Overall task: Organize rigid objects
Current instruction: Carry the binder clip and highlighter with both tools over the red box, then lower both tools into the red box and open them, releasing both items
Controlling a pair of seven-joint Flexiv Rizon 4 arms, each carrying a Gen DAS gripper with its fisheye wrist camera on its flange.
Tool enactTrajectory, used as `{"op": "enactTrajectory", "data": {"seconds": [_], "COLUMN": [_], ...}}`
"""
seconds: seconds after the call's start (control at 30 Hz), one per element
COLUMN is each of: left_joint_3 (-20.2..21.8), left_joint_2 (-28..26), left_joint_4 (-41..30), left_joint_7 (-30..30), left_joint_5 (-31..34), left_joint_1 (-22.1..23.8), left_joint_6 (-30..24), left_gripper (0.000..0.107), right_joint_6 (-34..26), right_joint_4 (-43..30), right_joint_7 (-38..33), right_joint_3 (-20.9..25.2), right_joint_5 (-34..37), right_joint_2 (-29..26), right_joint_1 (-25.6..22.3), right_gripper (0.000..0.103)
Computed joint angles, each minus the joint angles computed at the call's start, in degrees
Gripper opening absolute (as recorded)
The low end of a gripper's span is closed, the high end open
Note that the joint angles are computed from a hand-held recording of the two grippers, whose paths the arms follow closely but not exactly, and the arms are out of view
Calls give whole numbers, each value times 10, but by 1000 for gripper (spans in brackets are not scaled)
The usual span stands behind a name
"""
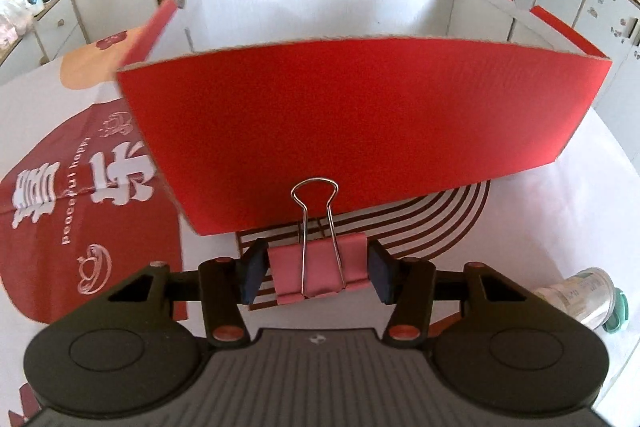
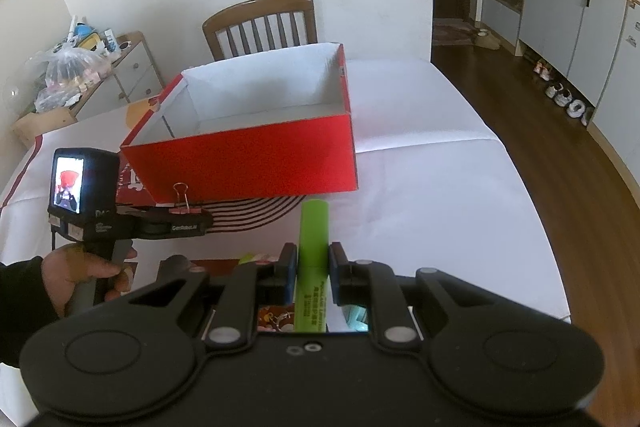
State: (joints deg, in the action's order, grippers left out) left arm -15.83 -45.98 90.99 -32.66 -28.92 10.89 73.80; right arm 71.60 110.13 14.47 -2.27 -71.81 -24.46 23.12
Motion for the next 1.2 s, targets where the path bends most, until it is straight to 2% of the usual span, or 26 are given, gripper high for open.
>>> {"op": "enactTrajectory", "data": {"seconds": [0.2,0.4,0.63,0.73,0.9,1.0,1.2], "left_joint_3": [-23,-56,-46,-36,4,18,39], "left_joint_2": [35,83,128,133,117,100,53], "left_joint_4": [27,66,71,51,-6,-43,-128], "left_joint_7": [25,96,153,175,168,160,100], "left_joint_5": [-25,-91,-170,-197,-200,-187,-129], "left_joint_1": [30,69,66,60,29,14,-8], "left_joint_6": [-16,-29,-68,-89,-120,-129,-165], "left_gripper": [52,52,52,52,52,52,52], "right_joint_6": [17,40,68,76,69,57,19], "right_joint_4": [-17,-44,-88,-112,-158,-189,-260], "right_joint_7": [-24,-59,-120,-155,-237,-284,-368], "right_joint_3": [-4,-14,-31,-40,-41,-44,-49], "right_joint_5": [-1,5,41,70,145,186,261], "right_joint_2": [-12,-29,-58,-72,-97,-114,-155], "right_joint_1": [-3,0,11,16,22,27,34], "right_gripper": [15,15,15,15,15,15,15]}}
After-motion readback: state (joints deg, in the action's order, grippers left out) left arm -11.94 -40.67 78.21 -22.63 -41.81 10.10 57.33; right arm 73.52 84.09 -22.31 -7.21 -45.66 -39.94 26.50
